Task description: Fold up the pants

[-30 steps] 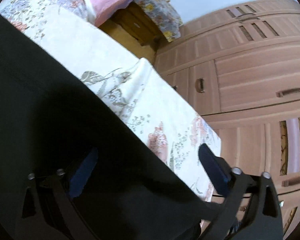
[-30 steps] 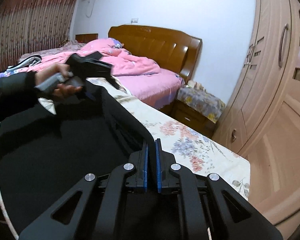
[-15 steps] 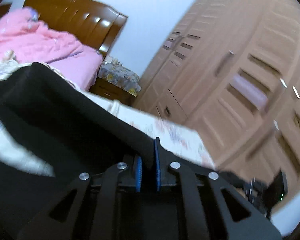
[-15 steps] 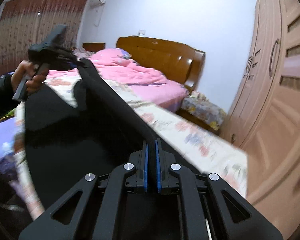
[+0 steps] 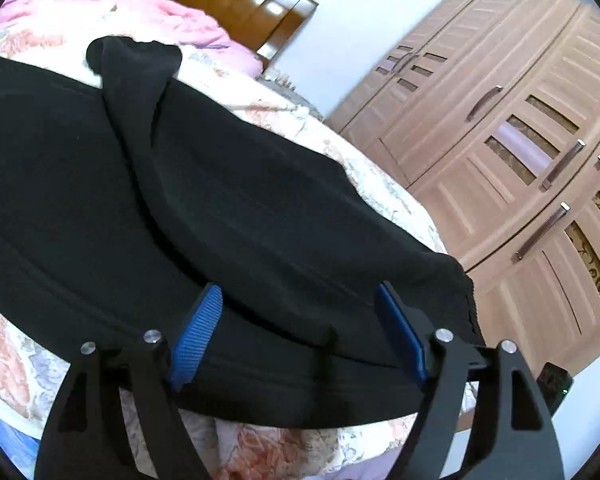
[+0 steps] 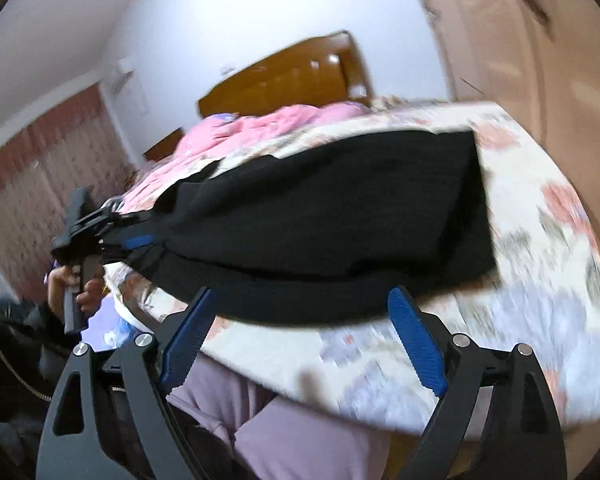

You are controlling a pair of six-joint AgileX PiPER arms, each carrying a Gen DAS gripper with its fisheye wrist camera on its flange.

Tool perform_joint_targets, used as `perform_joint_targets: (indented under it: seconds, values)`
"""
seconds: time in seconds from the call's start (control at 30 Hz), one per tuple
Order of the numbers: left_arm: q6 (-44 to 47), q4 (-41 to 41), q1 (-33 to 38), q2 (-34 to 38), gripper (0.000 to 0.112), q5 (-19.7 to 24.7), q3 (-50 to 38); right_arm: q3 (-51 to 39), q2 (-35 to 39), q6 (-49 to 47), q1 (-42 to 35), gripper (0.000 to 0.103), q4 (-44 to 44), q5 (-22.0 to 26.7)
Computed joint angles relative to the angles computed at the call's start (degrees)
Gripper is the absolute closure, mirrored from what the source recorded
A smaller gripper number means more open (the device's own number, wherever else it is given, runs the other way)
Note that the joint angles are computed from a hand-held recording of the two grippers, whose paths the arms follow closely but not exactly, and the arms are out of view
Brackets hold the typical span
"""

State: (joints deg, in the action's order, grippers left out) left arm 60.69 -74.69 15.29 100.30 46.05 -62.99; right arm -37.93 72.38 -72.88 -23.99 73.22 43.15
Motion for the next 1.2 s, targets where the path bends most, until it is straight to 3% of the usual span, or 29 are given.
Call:
perform_joint_targets:
  seconds: [0.17, 0.27, 0.33, 0.43, 0.53, 0.63, 0.77, 0.93, 1.07, 1.2]
  values:
    - [-3.95, 0.74, 3.3, 2.59, 0.034, 3.06, -2.89, -3.77, 6.69, 0.67, -1.04, 0.031, 6.61, 1.63]
    - [-8.46, 1.36, 2.83, 5.39, 0.034, 2.51, -7.14, -9.04, 12.02, 7.04, 2.17, 0.037, 4.86, -0.56]
    - [-10.33, 0.59, 4.31, 8.34, 0.034, 4.42, -10.15, -10.88, 14.95, 11.52, 4.7, 0.037, 3.87, -3.06]
    - [-12.07, -0.26, 5.38, 11.51, 0.034, 5.48, -13.8, -12.96, 17.49, 15.8, 4.1, 0.039, 3.47, -2.16]
    - [-13.89, 1.33, 4.94, 13.05, 0.035, 4.83, -17.43, -12.39, 18.33, 18.36, 2.53, 0.048, 2.98, -0.99]
    - [-14.07, 1.02, 4.84, 13.43, 0.044, 4.82, -18.02, -12.12, 19.21, 16.04, 1.57, 0.051, 6.81, -0.99]
    - [-13.64, 3.5, 4.22, 12.02, 0.063, 2.19, -16.52, -11.95, 16.59, 13.25, 4.79, 0.051, 8.78, -7.45]
    - [-14.78, 5.97, 4.3, 12.33, 0.072, 2.03, -17.53, -15.53, 21.58, 14.46, 6.37, 0.052, 8.7, -8.5]
    - [-16.8, 9.96, 2.57, 11.46, 0.085, -1.3, -17.5, -14.55, 20.54, 13.62, 6.84, 0.072, 8.65, -11.13]
    - [-24.89, 17.2, 1.64, 13.21, 0.086, -1.38, -20.82, -11.55, 18.46, 10.46, 6.32, 0.074, 10.84, -10.92]
